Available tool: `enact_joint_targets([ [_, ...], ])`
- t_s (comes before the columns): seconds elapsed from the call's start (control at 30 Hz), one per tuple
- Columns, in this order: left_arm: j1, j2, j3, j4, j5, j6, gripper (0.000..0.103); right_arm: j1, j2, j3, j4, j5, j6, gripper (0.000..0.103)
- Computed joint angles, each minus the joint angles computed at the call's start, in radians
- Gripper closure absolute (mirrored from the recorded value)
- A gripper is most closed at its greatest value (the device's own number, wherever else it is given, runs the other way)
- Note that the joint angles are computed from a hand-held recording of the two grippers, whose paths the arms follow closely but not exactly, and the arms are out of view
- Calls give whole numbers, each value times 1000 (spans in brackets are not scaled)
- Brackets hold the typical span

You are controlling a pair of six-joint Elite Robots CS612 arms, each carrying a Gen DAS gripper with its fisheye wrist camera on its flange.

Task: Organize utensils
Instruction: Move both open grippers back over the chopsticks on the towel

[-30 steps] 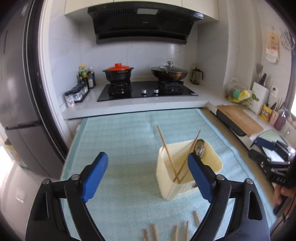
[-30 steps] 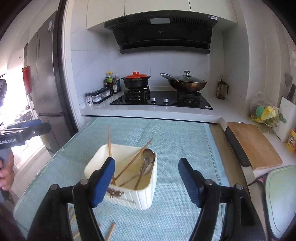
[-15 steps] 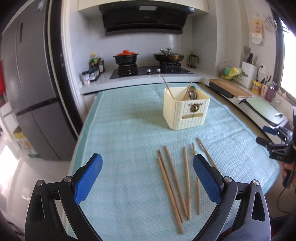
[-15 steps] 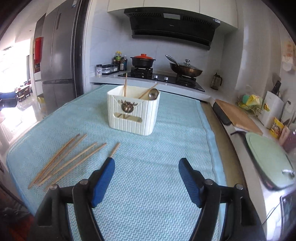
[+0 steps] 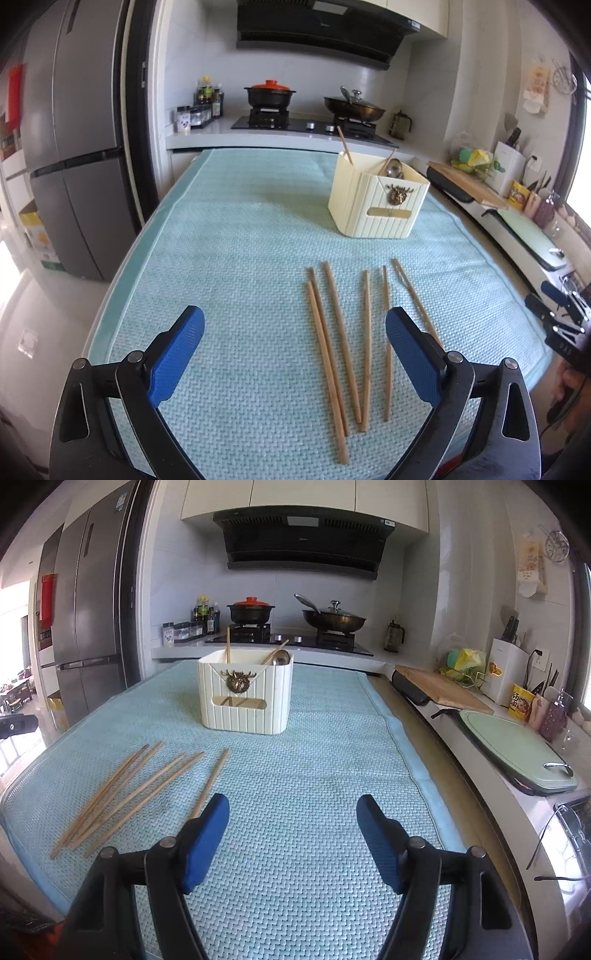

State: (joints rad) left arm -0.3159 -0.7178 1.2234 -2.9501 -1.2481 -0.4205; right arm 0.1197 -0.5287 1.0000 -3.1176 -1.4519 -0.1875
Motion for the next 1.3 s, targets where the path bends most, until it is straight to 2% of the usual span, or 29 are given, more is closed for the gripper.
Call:
enact_joint_targets([
  [0.1, -4, -3, 15, 6, 12, -15, 4, 4, 5, -1, -29, -21, 1, 30],
  [0.17, -7, -4, 24, 18, 17, -19, 4, 6, 10, -8, -12, -23, -11, 30],
  [0.37, -5, 0, 33, 47, 10, -34, 4, 10, 15, -19, 82, 16, -6, 30],
  [0.77, 5, 23, 3, 85, -34, -39, 4, 21, 19, -21, 126, 41, -30, 30],
  [1.03, 13, 78, -80, 183, -67, -12, 4, 21, 11, -3, 130, 54, -36, 30],
  [1.3, 20, 112, -143, 287, -52, -25, 4, 20, 7, 2, 133, 53, -36, 30],
])
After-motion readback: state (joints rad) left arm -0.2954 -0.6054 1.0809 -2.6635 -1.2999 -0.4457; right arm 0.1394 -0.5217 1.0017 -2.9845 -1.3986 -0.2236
